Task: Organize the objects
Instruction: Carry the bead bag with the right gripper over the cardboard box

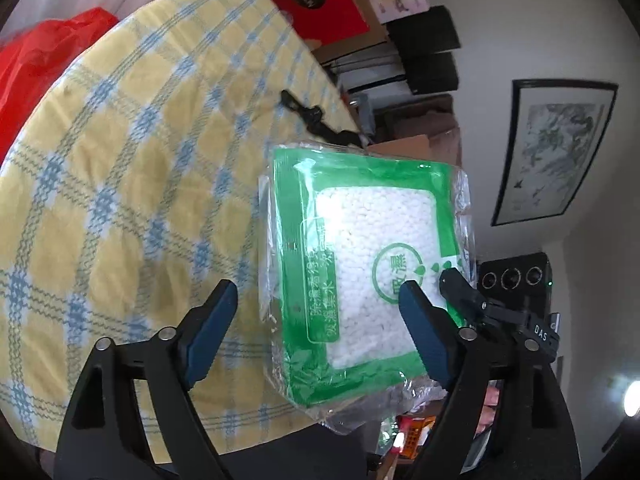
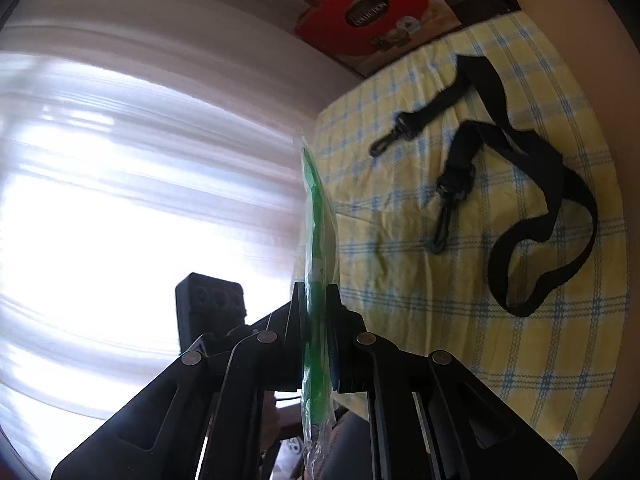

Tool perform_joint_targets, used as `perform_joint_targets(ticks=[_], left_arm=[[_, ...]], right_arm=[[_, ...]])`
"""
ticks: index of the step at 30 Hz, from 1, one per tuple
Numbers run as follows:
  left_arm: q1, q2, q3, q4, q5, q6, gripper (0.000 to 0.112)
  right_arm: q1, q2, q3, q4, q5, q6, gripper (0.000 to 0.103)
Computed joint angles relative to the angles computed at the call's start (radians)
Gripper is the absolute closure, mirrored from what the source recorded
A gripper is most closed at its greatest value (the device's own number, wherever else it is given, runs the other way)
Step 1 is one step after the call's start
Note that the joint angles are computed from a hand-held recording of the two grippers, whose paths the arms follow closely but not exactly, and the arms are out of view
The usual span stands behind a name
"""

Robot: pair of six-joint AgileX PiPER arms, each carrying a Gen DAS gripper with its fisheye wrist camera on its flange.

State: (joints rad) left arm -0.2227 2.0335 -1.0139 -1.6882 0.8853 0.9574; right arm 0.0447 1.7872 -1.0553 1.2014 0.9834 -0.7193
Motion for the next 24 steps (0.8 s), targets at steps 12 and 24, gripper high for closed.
perform_joint_targets(ticks=[12, 24], left_arm=[[-0.071, -0.064, -0.118, 0.086, -0.021, -0.110, 0.082], [-0.289, -0.061, -0.421, 0.315, -0.116, -0.371, 0.085]], right_arm=[[-0.050, -0.121, -0.039, -0.170, 0.002, 0.087, 0.096], [-0.206, -0.314, -0.161, -0.477, 0.087, 0.132, 0.094]])
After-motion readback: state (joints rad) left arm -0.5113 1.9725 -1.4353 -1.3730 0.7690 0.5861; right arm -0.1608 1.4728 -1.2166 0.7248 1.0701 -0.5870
